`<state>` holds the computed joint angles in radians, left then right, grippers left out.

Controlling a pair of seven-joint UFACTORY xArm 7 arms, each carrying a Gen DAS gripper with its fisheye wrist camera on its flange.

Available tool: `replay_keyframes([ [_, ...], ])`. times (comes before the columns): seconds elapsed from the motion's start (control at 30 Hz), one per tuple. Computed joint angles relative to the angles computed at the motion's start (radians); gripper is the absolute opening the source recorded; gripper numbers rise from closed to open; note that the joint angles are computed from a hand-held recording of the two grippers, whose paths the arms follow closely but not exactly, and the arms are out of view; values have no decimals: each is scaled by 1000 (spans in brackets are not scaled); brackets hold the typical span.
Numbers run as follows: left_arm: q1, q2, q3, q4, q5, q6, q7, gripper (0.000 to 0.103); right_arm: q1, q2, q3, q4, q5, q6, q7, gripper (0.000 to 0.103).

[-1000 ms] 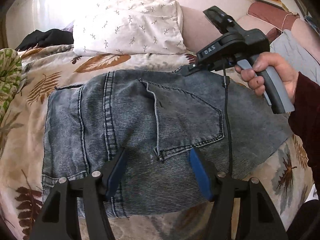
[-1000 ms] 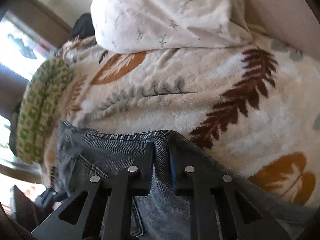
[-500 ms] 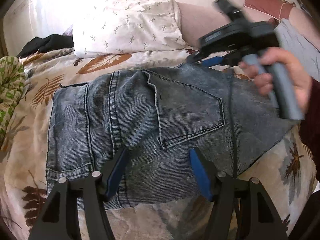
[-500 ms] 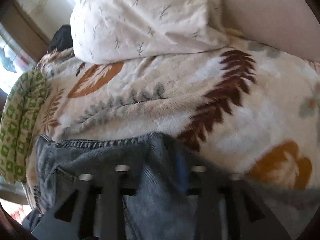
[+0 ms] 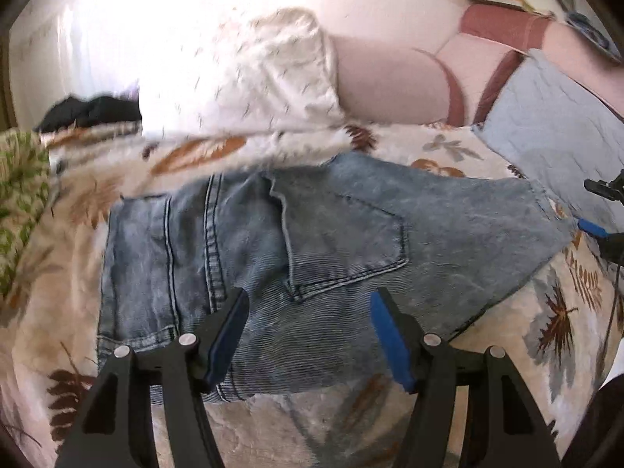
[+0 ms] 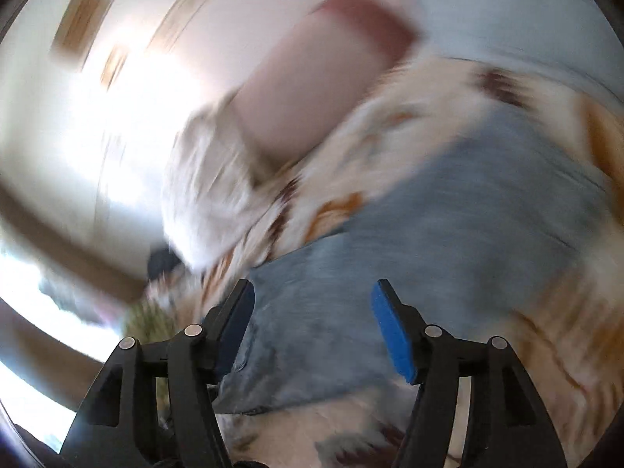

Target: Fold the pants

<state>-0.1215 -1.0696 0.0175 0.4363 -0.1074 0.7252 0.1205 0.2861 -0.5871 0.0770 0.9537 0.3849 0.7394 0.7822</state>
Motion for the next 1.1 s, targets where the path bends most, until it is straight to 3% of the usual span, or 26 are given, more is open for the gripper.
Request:
replay_keyframes([
  [0.07,4,-30,-25,-15,16,-9,-2,67,-45,-96,-33,-89,34,6,92,64],
  [0.2,-20,10,-72,35,1,25,-66,67,-59,-173,-94,-188,97,3,139,64],
  [0.27,-48,72,-104,86,-10,22,-101,67,-54,-163,-111,-188,104,30,130,64],
  [0.37,-81,197,-169,189,13,-2,-132,67,-43,-168,-145,-237,187,-14,134,64],
  [0.5,-139,386,-215,345,50,-14,-122,67,-64,-159,-149,-253,197,11,158,64],
  [0.63,-187,606,-249,534,93,15,-84,67,-72,-147,-154,-271,217,-25,154,62],
  [0.73,-244,775,-247,681,87,61,1,68,-63,-124,-165,-267,223,-26,118,63],
  [0.97,-319,1164,-270,1056,138,128,117,69,-77,-70,-123,-239,202,-48,117,62],
  [1.1,-365,1361,-262,1289,120,237,209,70,-86,-129,-122,-324,252,-152,172,52],
])
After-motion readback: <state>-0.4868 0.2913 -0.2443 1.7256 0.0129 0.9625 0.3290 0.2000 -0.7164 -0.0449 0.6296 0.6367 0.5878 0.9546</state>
